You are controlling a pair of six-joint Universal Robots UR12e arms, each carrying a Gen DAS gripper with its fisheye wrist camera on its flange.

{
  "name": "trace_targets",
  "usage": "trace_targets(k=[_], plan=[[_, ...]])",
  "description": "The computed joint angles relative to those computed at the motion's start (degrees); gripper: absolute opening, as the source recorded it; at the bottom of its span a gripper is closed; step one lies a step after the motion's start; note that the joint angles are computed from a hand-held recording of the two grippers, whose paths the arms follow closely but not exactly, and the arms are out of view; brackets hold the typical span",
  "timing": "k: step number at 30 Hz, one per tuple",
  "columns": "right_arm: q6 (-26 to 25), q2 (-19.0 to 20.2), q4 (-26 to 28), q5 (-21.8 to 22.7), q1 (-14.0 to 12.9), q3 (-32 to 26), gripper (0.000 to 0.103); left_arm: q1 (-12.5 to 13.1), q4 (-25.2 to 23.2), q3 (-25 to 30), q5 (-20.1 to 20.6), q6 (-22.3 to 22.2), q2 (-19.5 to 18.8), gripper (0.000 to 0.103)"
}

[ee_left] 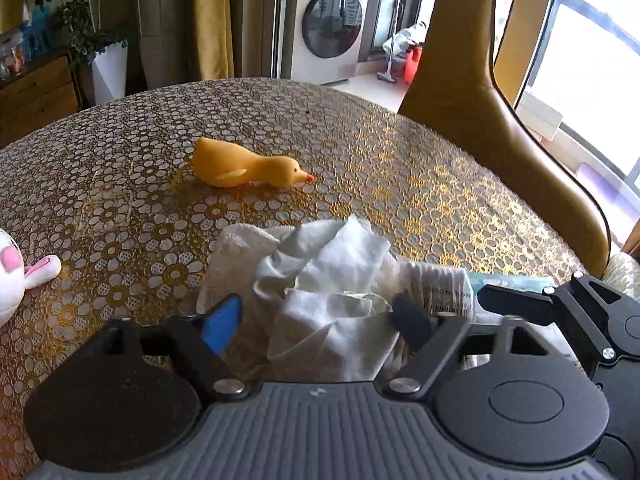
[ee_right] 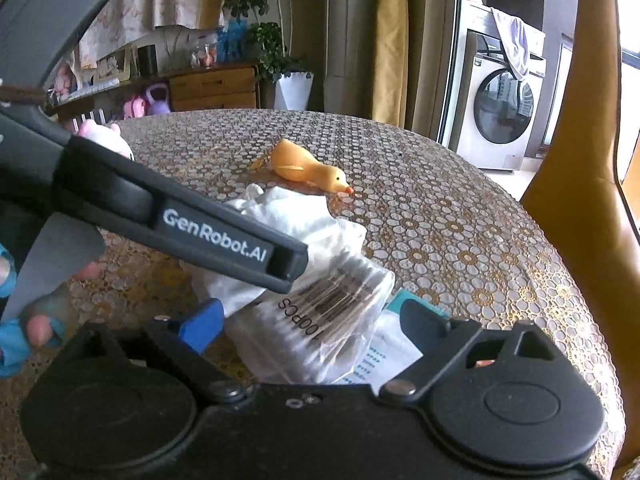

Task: Organize soft objects
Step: 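Grasp the white cloth with the left tool while the right tool grips the cotton swab bag, then carry the cloth with the left tool while the right tool carries the swab bag to the red tin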

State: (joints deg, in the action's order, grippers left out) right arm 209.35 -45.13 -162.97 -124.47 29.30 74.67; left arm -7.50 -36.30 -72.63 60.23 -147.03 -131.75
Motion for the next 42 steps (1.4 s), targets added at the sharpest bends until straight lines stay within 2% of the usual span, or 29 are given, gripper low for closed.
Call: trace_targets(k=[3, 5, 8, 18, 23, 32, 42], plan=[[0.2, 0.2, 0.8, -0.4, 0.1, -0.4, 0.089, 0.1, -0.5, 0.2, -0.1, -0.6, -0.2, 0.057], [0.2, 0.4, 0.6, -0.8, 0.2, -0.5, 0.084, 0.3, -0.6, 0.1, -0.7, -1.1, -0.2, 0.052], [0.1, 0.5, 0.7, -1.3, 0.2, -0.7, 0.076, 0.6, -0.6, 0.0, -1.5, -1.4, -0.1, 0.04], [2.3, 0.5, 0.4, -4.3, 0.8, -0.6, 0.05, 1.3, 0.9, -0.3, -3.4, -3.8, 0.1, 0.015], [4.1, 0.2, -0.4, -4.8, 1.0, -0.2, 0.046, 1.9, 1.0, -0.7, -4.8, -3.6, 0.7, 0.012], [6.8, -1.5, -2.5, -5.5, 1.7, 1.2, 0.045, 3.6, 0.2, -1.1, -7.6, -4.0, 2.2, 0.011], [5.1, -2.6, -5.1, -5.0, 3.6, 0.3, 0.045, 7.0, -2.7, -2.8, -11.2, -1.1, 5.6, 0.011]])
